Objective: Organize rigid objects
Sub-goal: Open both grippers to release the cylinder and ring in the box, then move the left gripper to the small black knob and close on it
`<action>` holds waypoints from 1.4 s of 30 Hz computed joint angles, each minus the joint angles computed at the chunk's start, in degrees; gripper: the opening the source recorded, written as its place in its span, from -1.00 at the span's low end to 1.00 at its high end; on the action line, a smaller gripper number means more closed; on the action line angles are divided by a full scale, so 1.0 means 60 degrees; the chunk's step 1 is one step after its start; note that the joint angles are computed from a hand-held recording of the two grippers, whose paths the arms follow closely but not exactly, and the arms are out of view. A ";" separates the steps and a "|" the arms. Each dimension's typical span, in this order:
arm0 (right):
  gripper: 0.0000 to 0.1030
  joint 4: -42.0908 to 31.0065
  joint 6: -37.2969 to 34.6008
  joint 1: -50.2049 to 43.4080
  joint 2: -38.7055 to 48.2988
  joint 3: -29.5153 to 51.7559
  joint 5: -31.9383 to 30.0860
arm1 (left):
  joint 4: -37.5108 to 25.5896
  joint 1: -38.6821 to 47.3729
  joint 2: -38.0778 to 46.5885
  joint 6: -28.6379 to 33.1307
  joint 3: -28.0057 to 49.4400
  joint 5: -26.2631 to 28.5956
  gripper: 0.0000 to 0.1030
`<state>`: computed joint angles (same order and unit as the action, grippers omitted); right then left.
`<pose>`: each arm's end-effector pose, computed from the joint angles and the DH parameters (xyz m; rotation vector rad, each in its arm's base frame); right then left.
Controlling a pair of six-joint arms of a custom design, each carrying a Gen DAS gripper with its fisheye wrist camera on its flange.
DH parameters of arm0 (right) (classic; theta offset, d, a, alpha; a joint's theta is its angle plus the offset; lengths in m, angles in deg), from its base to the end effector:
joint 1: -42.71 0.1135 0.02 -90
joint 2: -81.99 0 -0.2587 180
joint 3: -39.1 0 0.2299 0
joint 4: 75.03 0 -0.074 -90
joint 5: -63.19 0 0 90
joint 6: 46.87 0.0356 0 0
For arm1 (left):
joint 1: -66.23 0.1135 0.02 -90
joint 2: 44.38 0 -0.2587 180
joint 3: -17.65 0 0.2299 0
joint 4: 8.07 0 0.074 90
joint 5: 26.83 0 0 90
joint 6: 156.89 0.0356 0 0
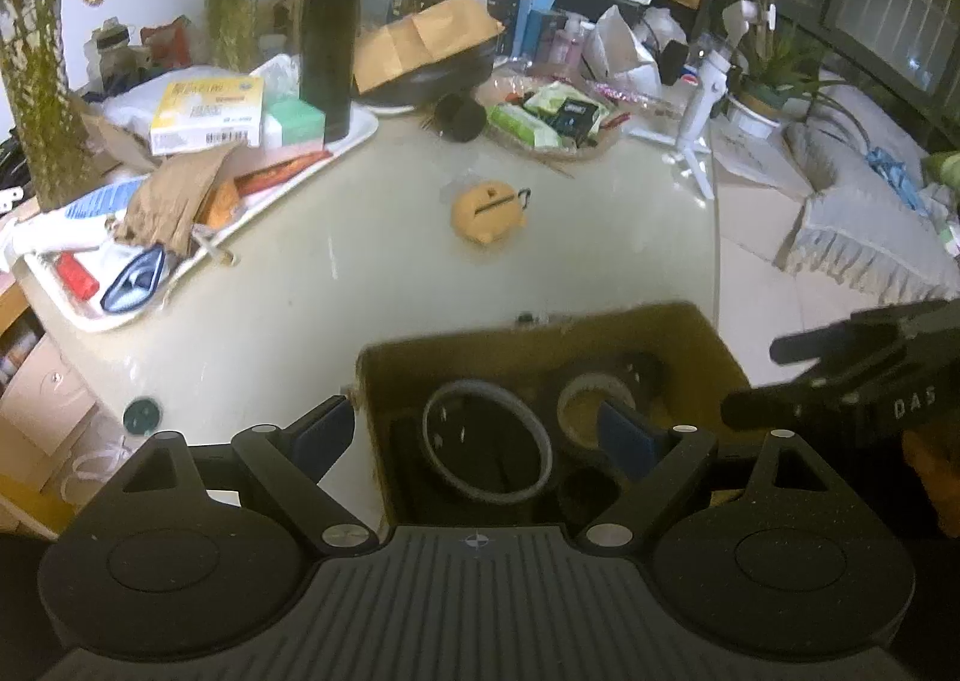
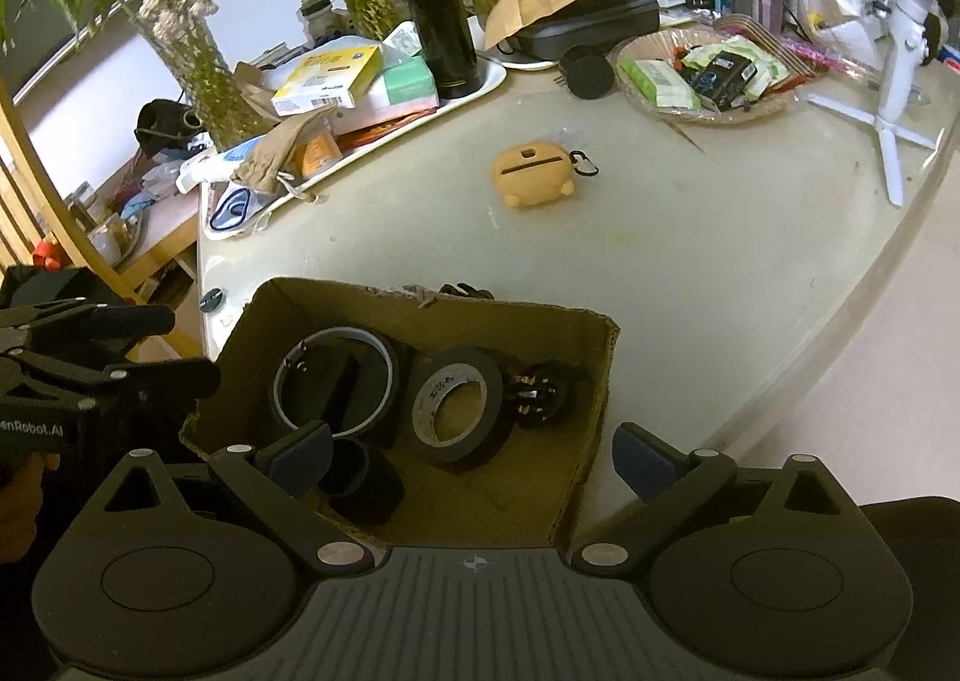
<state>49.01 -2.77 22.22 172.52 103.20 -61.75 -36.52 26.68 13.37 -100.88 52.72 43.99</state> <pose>0.2338 -0.0656 0.1676 -0.6337 2.5599 0.5984 0.1321 -0.0939 0.1599 -0.0265 2.4048 -0.1821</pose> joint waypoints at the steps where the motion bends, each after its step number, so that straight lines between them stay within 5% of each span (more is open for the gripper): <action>1: 0.93 -0.0004 0.0061 0.0016 0.0040 0.0062 -0.0004 | 0.0070 0.0138 0.0111 0.0130 0.0103 0.0044 0.72; 15: 0.93 -0.0010 0.0891 0.0471 0.0628 0.1649 -0.0092 | 0.1042 0.1605 0.1809 0.2169 0.2211 0.0730 0.72; 30: 0.93 0.0799 0.1455 0.0005 0.0979 0.1512 -0.0021 | 0.1929 0.2119 0.4367 0.2682 0.2946 0.1500 0.54; 35: 0.93 0.1000 0.1553 0.0024 0.1094 0.1495 0.0002 | 0.2104 0.2505 0.5276 0.2591 0.3255 0.1870 0.27; 42: 0.93 0.1042 0.1648 0.0102 0.1292 0.1725 0.0073 | 0.1926 0.2902 0.6194 0.2676 0.3964 0.2653 0.25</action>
